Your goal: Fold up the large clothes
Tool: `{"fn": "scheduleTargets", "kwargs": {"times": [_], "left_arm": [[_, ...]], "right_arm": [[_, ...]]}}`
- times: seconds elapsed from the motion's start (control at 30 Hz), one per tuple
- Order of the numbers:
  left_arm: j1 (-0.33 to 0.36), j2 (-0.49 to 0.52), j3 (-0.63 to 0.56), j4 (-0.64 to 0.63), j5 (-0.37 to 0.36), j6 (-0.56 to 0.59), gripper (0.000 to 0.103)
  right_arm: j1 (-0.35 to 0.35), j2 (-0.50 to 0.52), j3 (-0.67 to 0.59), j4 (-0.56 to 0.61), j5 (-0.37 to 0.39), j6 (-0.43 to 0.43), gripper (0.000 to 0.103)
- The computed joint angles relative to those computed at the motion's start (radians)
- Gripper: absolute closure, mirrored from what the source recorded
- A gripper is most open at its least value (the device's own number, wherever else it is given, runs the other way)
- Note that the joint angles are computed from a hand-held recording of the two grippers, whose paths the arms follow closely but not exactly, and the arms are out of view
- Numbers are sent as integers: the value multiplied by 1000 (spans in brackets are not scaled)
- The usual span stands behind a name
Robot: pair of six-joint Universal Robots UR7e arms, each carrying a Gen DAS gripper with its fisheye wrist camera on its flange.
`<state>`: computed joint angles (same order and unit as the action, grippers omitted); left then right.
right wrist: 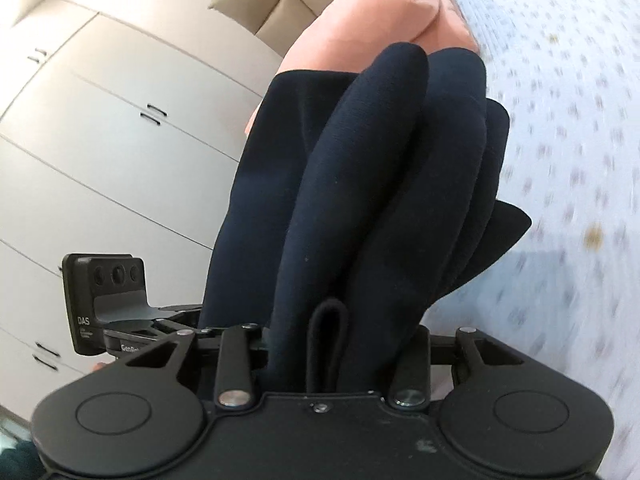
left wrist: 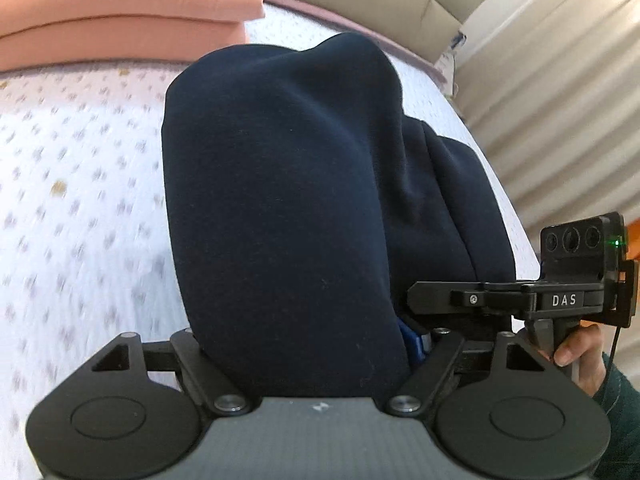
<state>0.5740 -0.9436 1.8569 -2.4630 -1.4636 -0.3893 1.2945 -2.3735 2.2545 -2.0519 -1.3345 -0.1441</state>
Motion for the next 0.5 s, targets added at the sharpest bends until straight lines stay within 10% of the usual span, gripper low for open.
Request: {"fn": "scheduleTargets", "kwargs": {"times": [0.2, 0.5], "left_arm": [[-8, -99, 127, -44, -29, 35, 24], [92, -24, 307, -292, 91, -90, 0]], "right_arm": [[172, -77, 103, -65, -129, 155, 54], [-102, -85, 286, -254, -257, -105, 32]]}}
